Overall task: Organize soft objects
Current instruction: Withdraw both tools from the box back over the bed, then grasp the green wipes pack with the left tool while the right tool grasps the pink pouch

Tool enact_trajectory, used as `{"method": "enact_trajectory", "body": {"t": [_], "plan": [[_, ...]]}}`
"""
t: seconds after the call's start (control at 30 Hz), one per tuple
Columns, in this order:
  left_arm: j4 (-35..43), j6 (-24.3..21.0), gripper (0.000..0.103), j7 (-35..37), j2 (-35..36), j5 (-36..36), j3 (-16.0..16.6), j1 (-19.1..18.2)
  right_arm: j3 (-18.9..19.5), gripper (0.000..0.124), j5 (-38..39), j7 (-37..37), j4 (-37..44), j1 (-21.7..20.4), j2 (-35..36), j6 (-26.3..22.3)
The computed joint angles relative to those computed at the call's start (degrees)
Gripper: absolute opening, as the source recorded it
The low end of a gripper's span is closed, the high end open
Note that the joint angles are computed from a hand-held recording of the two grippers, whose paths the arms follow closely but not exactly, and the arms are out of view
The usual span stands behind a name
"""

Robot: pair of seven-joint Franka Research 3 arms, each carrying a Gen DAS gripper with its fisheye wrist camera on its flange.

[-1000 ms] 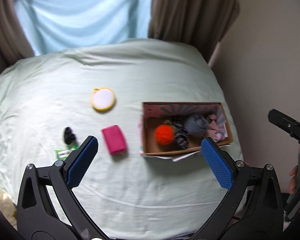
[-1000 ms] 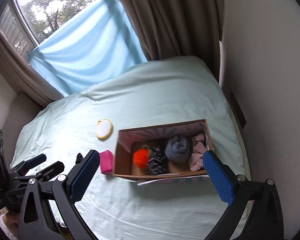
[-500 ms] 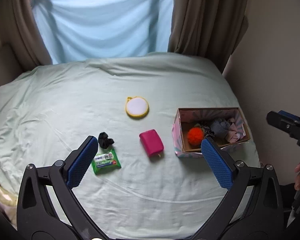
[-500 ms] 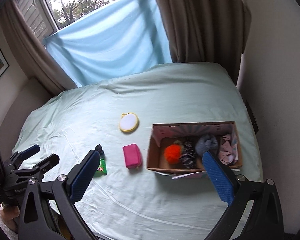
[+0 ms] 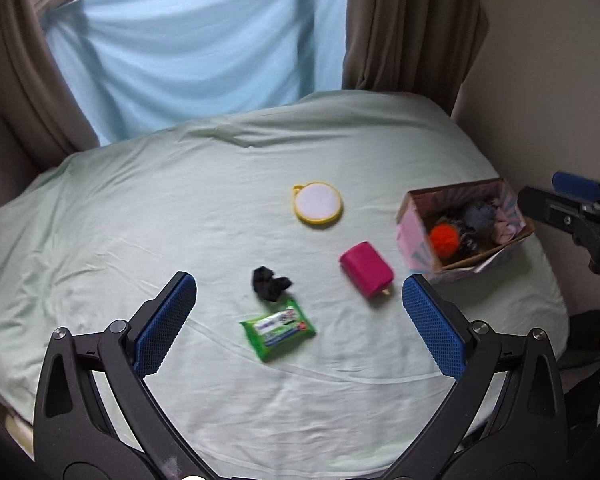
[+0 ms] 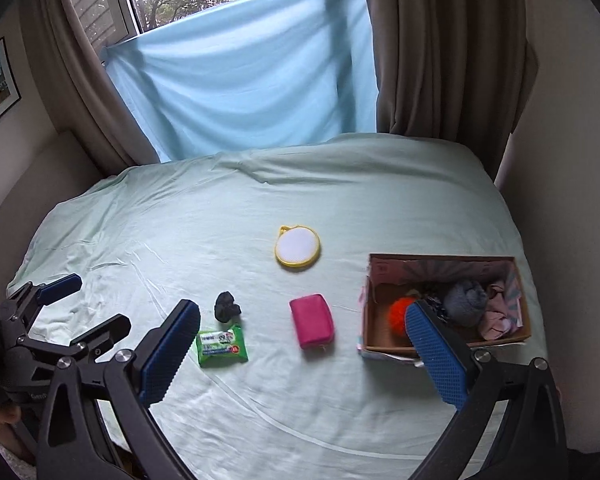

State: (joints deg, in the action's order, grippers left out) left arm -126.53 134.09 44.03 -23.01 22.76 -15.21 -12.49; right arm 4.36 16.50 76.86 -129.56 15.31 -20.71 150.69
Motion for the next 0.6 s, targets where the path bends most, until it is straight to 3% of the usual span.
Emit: {"method": "enact_trajectory", "body": {"t": [0.13, 0.3, 0.37, 0.5, 0.6], "plan": [[-5.4, 5.1, 0.103, 7.0, -1.5, -1.1, 3.7, -0.2, 5.2, 0.102, -6.5, 7.6, -0.7, -1.7, 3.2, 6.3], [-11.6, 13.9, 0.103, 19.8, -0.6, -5.8, 8.1, -1.0, 5.8, 0.102, -10.3, 12.5, 0.4, -0.2, 9.6, 10.8], [-13.3, 17.1, 0.103, 25.4, 1.2, -9.7, 10.0, -1.8, 6.7, 0.102, -15.7, 16.6, 0.8, -0.8, 12.6, 12.4], [-15.1, 22.3, 0.103, 35.0, 6.1, -15.6, 11.4, -2.2, 5.5, 0.102, -22.7, 21.0, 2.5, 0.5, 18.5, 13.0], [-14.3, 23.5, 0.103, 39.2, 11.0, -17.8, 10.6, -1.0, 3.5, 0.102, -24.0, 20.7, 4.0, 2.4, 22.5, 12.8]]}}
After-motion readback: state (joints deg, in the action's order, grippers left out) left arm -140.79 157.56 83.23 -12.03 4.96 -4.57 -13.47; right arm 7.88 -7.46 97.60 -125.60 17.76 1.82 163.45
